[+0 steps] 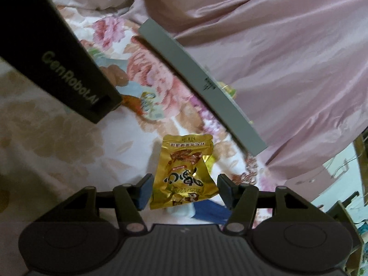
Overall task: Organize snacks
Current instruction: 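Carry the sausage pack with the left tool while the right carries the gold bag to the tray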
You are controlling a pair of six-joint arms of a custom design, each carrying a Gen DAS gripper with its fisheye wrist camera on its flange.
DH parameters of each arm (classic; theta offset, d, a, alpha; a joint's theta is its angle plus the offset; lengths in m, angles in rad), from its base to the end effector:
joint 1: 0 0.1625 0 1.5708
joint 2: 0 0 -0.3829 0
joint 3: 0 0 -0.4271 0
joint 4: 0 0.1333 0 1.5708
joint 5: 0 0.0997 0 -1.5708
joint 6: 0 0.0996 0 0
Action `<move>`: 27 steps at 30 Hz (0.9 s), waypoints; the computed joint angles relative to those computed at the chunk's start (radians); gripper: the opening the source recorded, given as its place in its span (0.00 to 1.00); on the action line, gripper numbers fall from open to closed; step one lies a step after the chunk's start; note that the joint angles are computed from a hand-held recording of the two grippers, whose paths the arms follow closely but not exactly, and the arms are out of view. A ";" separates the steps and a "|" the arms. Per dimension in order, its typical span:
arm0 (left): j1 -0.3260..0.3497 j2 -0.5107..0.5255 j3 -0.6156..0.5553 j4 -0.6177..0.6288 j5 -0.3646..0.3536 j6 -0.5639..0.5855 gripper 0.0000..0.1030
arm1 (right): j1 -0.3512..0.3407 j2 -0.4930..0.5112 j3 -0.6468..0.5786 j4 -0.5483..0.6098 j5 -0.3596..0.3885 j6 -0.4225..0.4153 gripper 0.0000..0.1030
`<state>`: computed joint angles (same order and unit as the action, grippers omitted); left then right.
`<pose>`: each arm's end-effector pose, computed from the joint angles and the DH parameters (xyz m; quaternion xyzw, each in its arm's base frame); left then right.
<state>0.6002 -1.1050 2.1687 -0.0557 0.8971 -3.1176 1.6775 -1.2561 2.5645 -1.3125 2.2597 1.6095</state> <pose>-0.1674 -0.3514 0.0122 0.3519 0.8406 -0.3780 0.1631 0.1022 -0.2974 0.0147 0.3220 -0.6283 0.3488 0.6164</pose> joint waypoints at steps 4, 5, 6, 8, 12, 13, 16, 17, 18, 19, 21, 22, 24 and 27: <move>-0.015 0.002 -0.018 -0.023 -0.039 -0.003 0.56 | 0.008 -0.029 0.023 -0.045 -0.020 -0.025 0.62; -0.018 0.003 -0.028 -0.022 -0.047 -0.009 0.56 | 0.008 -0.039 0.027 -0.051 -0.030 -0.033 0.62; -0.018 0.003 -0.037 -0.021 -0.050 -0.016 0.56 | 0.008 -0.048 0.028 -0.049 -0.040 -0.035 0.62; -0.017 0.003 -0.057 -0.015 -0.054 -0.032 0.56 | 0.005 -0.073 0.031 -0.037 -0.067 -0.026 0.62; -0.017 0.020 -0.106 -0.023 -0.079 -0.006 0.56 | -0.029 -0.114 0.042 -0.040 -0.163 -0.041 0.63; -0.015 0.025 -0.121 -0.027 -0.082 0.007 0.56 | -0.043 -0.122 0.046 -0.050 -0.194 -0.053 0.63; -0.006 0.049 -0.174 -0.041 -0.086 0.053 0.56 | -0.085 -0.156 0.052 -0.065 -0.293 -0.037 0.63; -0.002 0.058 -0.194 -0.047 -0.086 0.066 0.57 | -0.097 -0.166 0.052 -0.067 -0.319 -0.023 0.63; 0.005 0.067 -0.213 -0.052 -0.083 0.075 0.57 | -0.108 -0.174 0.051 -0.069 -0.346 -0.005 0.63; 0.016 0.082 -0.240 -0.055 -0.082 0.081 0.57 | -0.120 -0.183 0.046 -0.068 -0.374 0.017 0.63; 0.032 0.115 -0.292 -0.059 -0.092 0.083 0.57 | -0.139 -0.194 0.035 -0.073 -0.423 0.058 0.63; 0.040 0.132 -0.317 -0.062 -0.100 0.081 0.57 | -0.149 -0.198 0.028 -0.075 -0.446 0.080 0.63; 0.060 0.168 -0.375 -0.061 -0.107 0.070 0.57 | -0.163 -0.205 0.011 -0.077 -0.486 0.111 0.63; 0.084 0.220 -0.448 -0.069 -0.111 0.084 0.57 | -0.188 -0.208 -0.007 -0.089 -0.542 0.136 0.63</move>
<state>0.6846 -0.8852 1.7207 -0.1246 0.7860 -3.0332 1.4898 -1.4640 2.5574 -1.4019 1.7180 1.7456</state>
